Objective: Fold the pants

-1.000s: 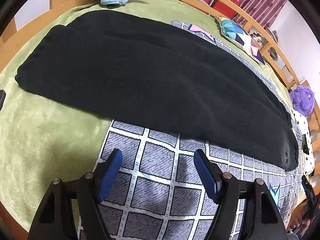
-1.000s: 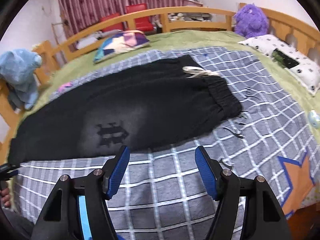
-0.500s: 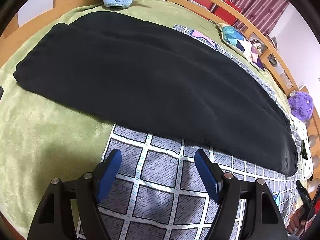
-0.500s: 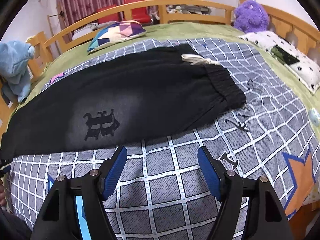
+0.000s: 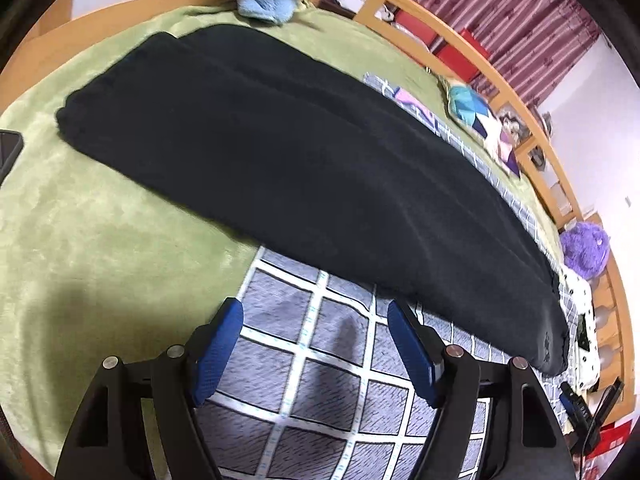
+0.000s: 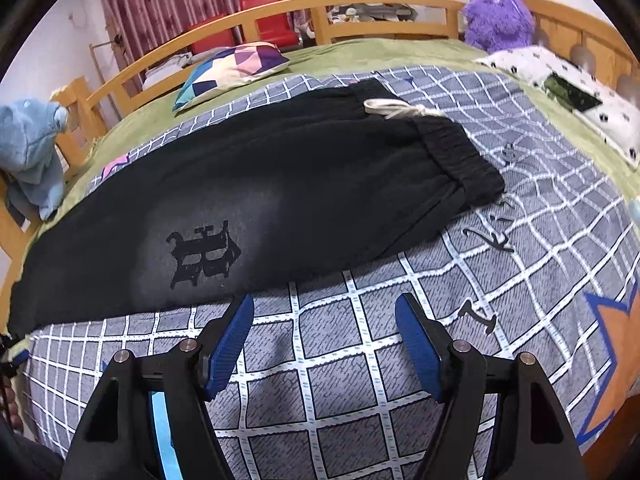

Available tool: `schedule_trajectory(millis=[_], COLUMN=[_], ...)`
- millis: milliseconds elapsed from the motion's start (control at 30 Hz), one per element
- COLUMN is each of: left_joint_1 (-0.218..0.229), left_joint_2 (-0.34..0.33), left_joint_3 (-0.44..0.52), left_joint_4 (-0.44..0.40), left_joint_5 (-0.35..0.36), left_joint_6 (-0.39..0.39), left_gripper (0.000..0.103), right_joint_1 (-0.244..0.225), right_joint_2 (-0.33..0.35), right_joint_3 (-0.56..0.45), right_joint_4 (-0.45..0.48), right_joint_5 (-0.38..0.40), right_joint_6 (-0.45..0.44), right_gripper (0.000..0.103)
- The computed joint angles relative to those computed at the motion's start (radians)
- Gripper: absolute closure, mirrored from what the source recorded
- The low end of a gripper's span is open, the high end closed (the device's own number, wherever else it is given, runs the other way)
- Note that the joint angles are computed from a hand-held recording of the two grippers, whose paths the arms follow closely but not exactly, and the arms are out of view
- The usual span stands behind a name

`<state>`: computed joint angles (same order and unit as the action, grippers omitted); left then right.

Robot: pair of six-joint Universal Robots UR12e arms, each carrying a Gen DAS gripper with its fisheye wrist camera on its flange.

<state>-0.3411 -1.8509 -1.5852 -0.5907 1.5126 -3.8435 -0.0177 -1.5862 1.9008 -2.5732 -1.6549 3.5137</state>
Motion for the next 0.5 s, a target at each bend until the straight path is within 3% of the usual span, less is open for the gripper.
schedule_trajectory(millis=[167, 333, 500], left_joint_1=[0.025, 0.054, 0.058], left_joint_2=[-0.009, -0.036, -0.069], left_joint_3=[-0.009, -0.018, 0.026], left_joint_4=[0.056, 0.128, 0.125], left_joint_5=[-0.008, -0.059, -0.046], left_joint_6=[-0.029, -0.134, -0.147], left_gripper=[0.031, 0.031, 0.034], right_joint_1=[-0.044, -0.080, -0.114], right_joint_2=[-0.015, -0.001, 0.028], right_joint_3=[0.032, 0.030, 0.031], right_joint_4=[-0.076, -0.095, -0.137], right_joint_5=[0.081, 0.130, 0.212], right_joint_6=[0.075, 0.156, 0.222], right_gripper=[0.031, 0.031, 0.031])
